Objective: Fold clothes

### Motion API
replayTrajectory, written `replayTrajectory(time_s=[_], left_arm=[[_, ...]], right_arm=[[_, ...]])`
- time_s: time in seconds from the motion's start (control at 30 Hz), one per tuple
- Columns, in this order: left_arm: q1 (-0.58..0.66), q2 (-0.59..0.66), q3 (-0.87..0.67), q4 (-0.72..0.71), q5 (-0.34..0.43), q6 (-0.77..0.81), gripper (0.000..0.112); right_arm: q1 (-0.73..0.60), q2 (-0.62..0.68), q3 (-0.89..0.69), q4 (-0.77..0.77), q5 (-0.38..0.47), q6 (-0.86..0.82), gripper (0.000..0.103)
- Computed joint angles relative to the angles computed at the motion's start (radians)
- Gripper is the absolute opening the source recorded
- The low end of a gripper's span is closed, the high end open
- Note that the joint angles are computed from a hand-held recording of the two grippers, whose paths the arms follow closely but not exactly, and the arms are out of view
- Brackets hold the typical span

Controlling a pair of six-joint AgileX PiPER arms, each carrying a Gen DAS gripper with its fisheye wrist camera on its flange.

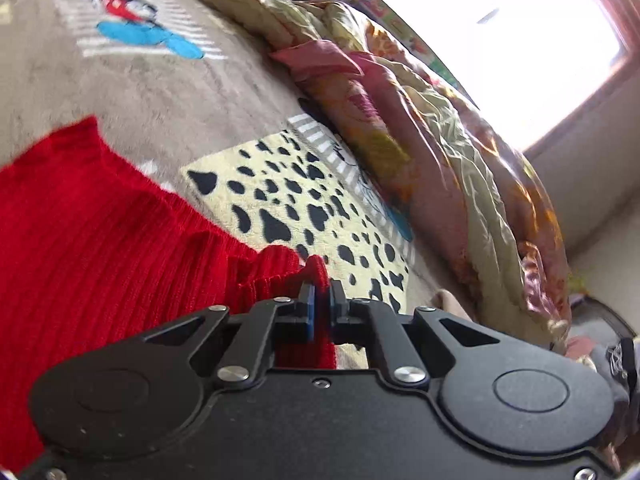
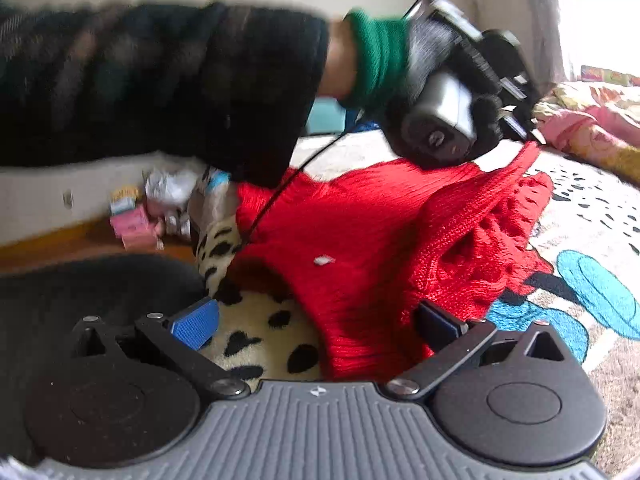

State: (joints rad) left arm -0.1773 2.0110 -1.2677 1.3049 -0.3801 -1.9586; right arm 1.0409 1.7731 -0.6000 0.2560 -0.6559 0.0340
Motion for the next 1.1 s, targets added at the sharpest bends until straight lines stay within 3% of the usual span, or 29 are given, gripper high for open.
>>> replayTrajectory(time_s=[0.1, 0.2, 0.23, 0.27, 0.3, 0.33, 0.4, 0.5, 0.7, 0.73, 0.83, 0.97, 1.1], left_arm=[[-0.021, 0.036, -0.01, -0.033, 0.037, 0.047, 0.004], [-0.028, 0.081, -0.063, 0.164, 0.032, -0.066, 0.007], [-0.039, 0.067, -0.06, 0.186, 0.062, -0.057, 0.009], [-0.047, 0.049, -0.056, 0.221, 0.084, -0.057, 0.016], [-0.05, 0.025, -0.046, 0.255, 0.092, -0.05, 0.036], [-0.05, -0.005, -0.025, 0.249, 0.095, -0.008, 0.047], [-0.032, -0.083, 0.047, 0.164, 0.07, 0.139, 0.047], [0.024, -0.196, 0.16, 0.153, 0.01, 0.268, 0.046], [0.088, -0.351, 0.392, 0.237, -0.103, 0.613, 0.037], [0.071, -0.358, 0.422, 0.232, -0.083, 0.679, 0.037], [-0.021, -0.326, 0.456, 0.232, 0.078, 0.791, 0.038], [-0.053, -0.324, 0.429, 0.264, 0.119, 0.72, 0.038], [-0.087, -0.33, 0.391, 0.136, 0.117, 0.848, 0.038]], right_arm=[[-0.044, -0.006, 0.032, -0.102, -0.05, 0.134, 0.102], [-0.037, -0.012, 0.031, -0.09, -0.039, 0.122, 0.102], [-0.031, -0.014, 0.029, -0.078, -0.032, 0.108, 0.102], [-0.024, -0.015, 0.024, -0.061, -0.022, 0.088, 0.102], [-0.017, -0.016, 0.02, -0.044, -0.014, 0.069, 0.102], [-0.012, -0.018, 0.019, -0.031, -0.009, 0.054, 0.102], [-0.003, -0.022, 0.024, -0.008, -0.009, 0.03, 0.102], [0.013, -0.026, 0.029, 0.031, -0.018, -0.002, 0.102], [0.032, -0.037, 0.037, 0.093, -0.026, -0.043, 0.102], [0.034, -0.039, 0.037, 0.096, -0.023, -0.048, 0.102], [0.038, -0.036, 0.026, 0.105, 0.0, -0.076, 0.102], [0.053, -0.037, 0.013, 0.159, 0.01, -0.132, 0.102], [0.083, -0.051, 0.039, 0.237, -0.075, -0.163, 0.102]])
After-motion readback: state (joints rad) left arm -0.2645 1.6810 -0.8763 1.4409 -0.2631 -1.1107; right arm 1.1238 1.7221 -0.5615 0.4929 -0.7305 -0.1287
